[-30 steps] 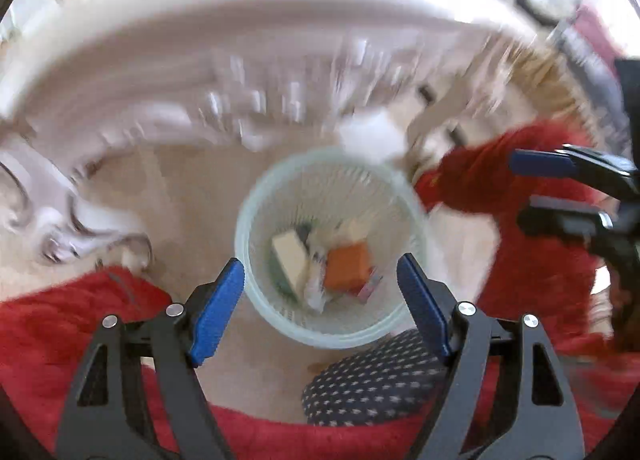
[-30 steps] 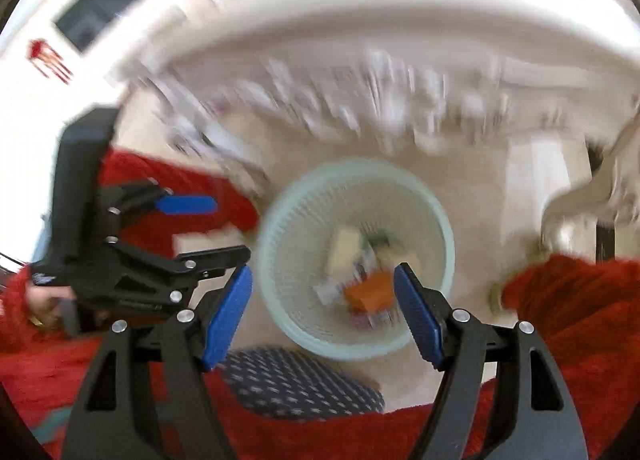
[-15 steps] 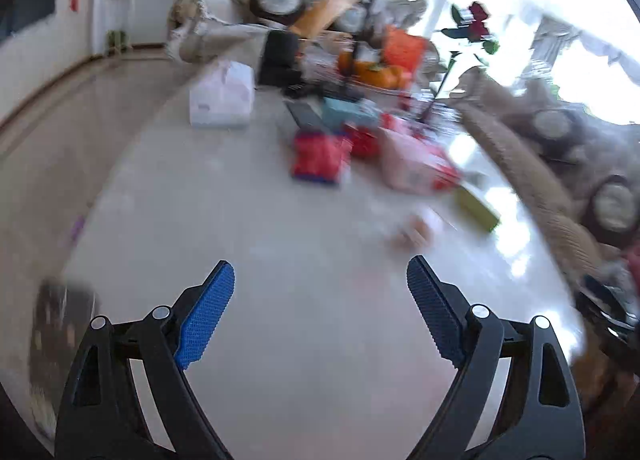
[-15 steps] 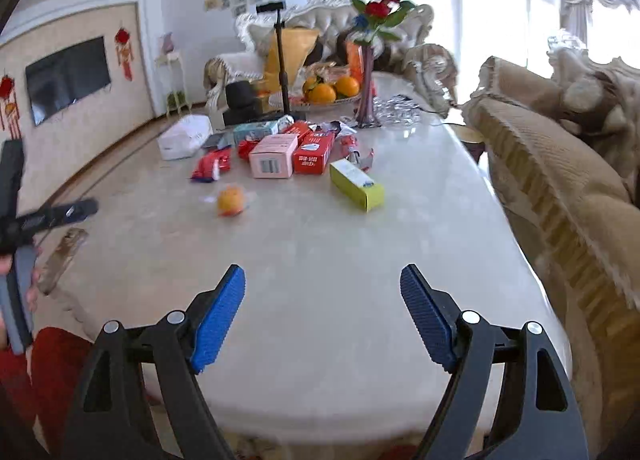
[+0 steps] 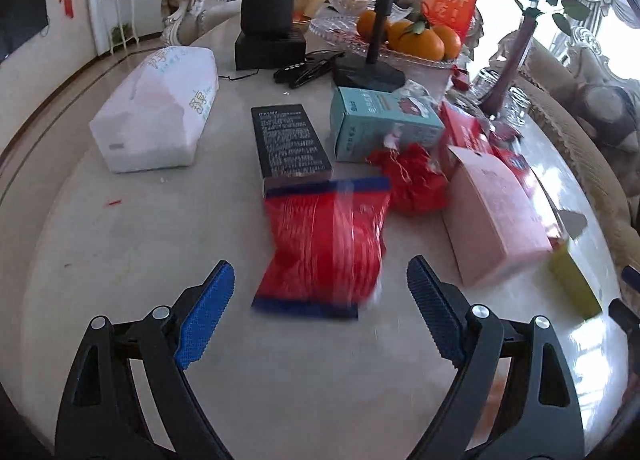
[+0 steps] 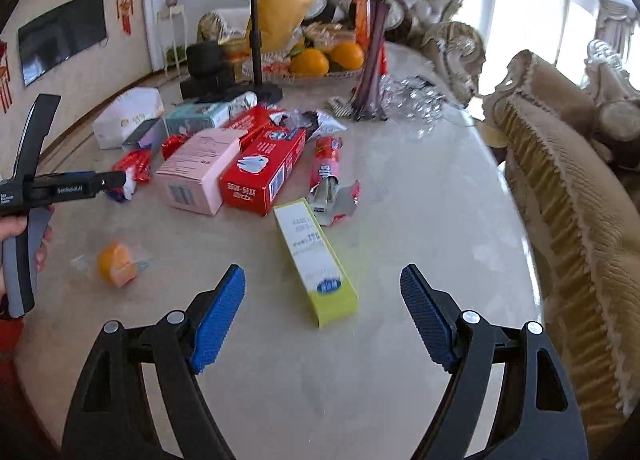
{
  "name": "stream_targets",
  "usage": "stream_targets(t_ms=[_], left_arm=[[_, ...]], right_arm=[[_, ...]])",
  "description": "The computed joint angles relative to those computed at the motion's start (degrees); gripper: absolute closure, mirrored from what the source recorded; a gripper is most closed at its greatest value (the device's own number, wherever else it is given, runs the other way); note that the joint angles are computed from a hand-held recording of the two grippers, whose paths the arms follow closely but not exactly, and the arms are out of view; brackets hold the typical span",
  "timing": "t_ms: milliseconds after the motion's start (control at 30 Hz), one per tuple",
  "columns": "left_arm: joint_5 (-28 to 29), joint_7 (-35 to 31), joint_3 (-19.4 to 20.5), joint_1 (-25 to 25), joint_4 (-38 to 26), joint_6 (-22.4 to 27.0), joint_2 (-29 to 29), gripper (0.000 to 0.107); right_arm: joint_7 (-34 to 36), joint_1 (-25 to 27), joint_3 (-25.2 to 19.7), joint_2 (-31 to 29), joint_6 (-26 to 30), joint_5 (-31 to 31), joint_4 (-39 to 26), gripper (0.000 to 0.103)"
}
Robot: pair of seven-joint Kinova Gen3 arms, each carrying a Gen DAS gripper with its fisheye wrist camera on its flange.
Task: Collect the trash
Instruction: 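Move both open tools back over the table toward the remaining items, then grasp the red snack bag with the left tool while the right tool grasps the yellow-green box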
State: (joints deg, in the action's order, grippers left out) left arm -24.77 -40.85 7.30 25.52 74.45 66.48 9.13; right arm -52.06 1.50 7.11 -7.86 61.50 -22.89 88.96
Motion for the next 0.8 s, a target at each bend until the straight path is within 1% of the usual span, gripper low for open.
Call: stream_targets(t_ms=[67,167,267,367,467,567,633,667,700,767,800], left_arm=[[-1.5,0.6,-0.1,0.6,-0.2,0.5,0.6,0.022],[-0.2,0.0,-0.5,0.0,-0.9,0.5,1.8,0.022],[-1.4,1.0,-1.1,0.7,-1.4,1.5,2.7,0.022],[-1.3,0.2,-1.3,0.6,-1.8,1.6,3.2,0.022],[-0.8,0.0,-1.6,0.3,-1.3,0.5,2.9,0.022],[-1.6,-1.0,-1.4,0.9,-2.3,2.3,3.6,0.022],[-2.3,-1.5,-1.5,1.5,-3.0,3.6,4.1,0.025],[-3.0,-1.2,-1.7,2.0,-2.9,4.1,4.1,0.031],[-3.5,-1.0,-1.8,2.3,-2.9,4.4,4.0,0.040],[-4.3,-0.9,-1.9,2.5,-1.6,4.2,3.0,0.054],[-4.1,-1.2,-1.7,2.2,-1.1,3.9,2.5,0.059]], right_arm=[[0.2,-0.4,-0.8,2.1,0.5,1.2,-1.5,0.027],[-0.1,-0.8,-2.6,4.2,0.0,4.2,-2.4,0.027],[-0.6,-0.7,-3.3,6.3,1.0,4.8,-3.6,0.027],[-1.2,-0.3,-3.9,7.9,2.1,4.3,-4.3,0.027],[-1.6,-0.3,-4.7,7.6,1.1,4.4,-3.2,0.027],[-1.6,-0.5,-5.0,7.2,0.3,4.8,-2.5,0.028],[-2.1,-0.4,-4.8,7.5,1.2,4.2,-2.9,0.031],[-2.2,0.0,-4.4,8.0,2.5,3.2,-3.6,0.034],[-3.0,0.2,-4.4,8.5,3.2,2.8,-4.2,0.037],[-4.6,0.1,-4.7,8.2,3.2,3.9,-4.3,0.044],[-5.0,0.2,-4.7,8.0,3.4,4.1,-4.3,0.053]])
